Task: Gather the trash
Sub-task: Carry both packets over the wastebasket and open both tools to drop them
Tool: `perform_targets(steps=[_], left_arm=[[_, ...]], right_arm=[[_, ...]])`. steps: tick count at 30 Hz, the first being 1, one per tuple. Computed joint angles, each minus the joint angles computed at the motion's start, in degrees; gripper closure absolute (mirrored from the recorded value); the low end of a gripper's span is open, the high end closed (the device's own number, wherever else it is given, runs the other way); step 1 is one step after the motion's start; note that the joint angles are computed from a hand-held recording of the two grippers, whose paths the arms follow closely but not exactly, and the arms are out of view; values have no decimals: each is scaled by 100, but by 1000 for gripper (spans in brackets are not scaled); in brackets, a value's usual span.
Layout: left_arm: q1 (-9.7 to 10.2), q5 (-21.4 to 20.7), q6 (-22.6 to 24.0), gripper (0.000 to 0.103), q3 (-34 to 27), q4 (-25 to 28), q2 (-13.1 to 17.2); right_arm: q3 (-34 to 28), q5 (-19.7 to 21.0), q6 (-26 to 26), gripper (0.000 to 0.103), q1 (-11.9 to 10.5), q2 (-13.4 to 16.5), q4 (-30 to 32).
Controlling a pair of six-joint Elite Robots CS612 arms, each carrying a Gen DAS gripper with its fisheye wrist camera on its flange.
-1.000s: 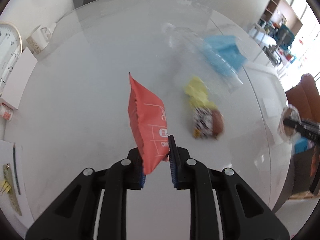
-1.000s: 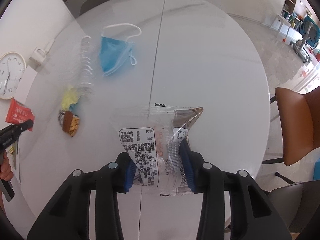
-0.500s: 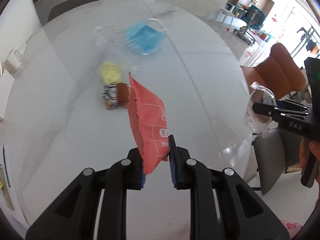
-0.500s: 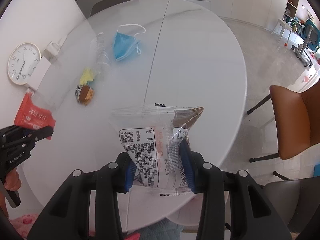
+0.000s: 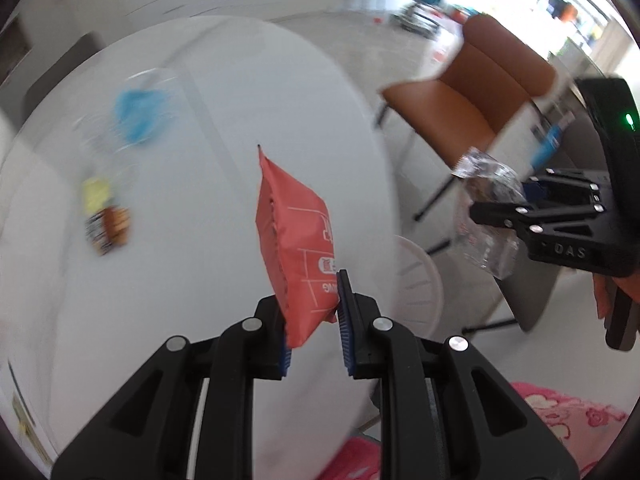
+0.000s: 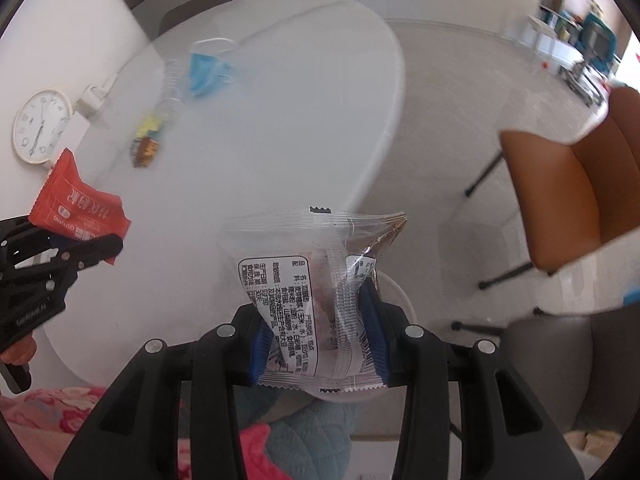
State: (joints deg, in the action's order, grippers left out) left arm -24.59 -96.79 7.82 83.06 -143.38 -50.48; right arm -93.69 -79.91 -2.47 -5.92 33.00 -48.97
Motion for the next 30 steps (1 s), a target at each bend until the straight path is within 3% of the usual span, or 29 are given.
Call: perform_targets(steps=[5, 12, 13, 14, 15, 16, 23, 30], left_arm=[[-352, -292, 542, 84, -115, 361, 142], [-656, -314, 695, 81, -351, 965, 411], [-700, -267, 682, 70, -363, 1047, 425], [-723, -220, 663, 53, -357, 1067, 431], [-740, -187, 642, 47, -343, 1061, 431], [-755, -163, 626, 42, -290, 1001, 408], [-750, 156, 235, 40, -201, 881, 326], [-483, 565, -411, 26, -81, 571, 134]], right_arm=[[-354, -18, 80, 62, -281, 148, 312], [-505, 108, -260, 62, -512, 237, 598], [-506, 148, -322, 62, -534, 251, 630], [-503, 182, -374, 62, -551, 264, 656], [-503, 206, -406, 62, -561, 275, 672], [-494, 248, -457, 62, -573, 286, 691], [-410, 440, -744, 62, -577, 318, 779], [-267, 580, -1052, 58, -417, 325, 857]])
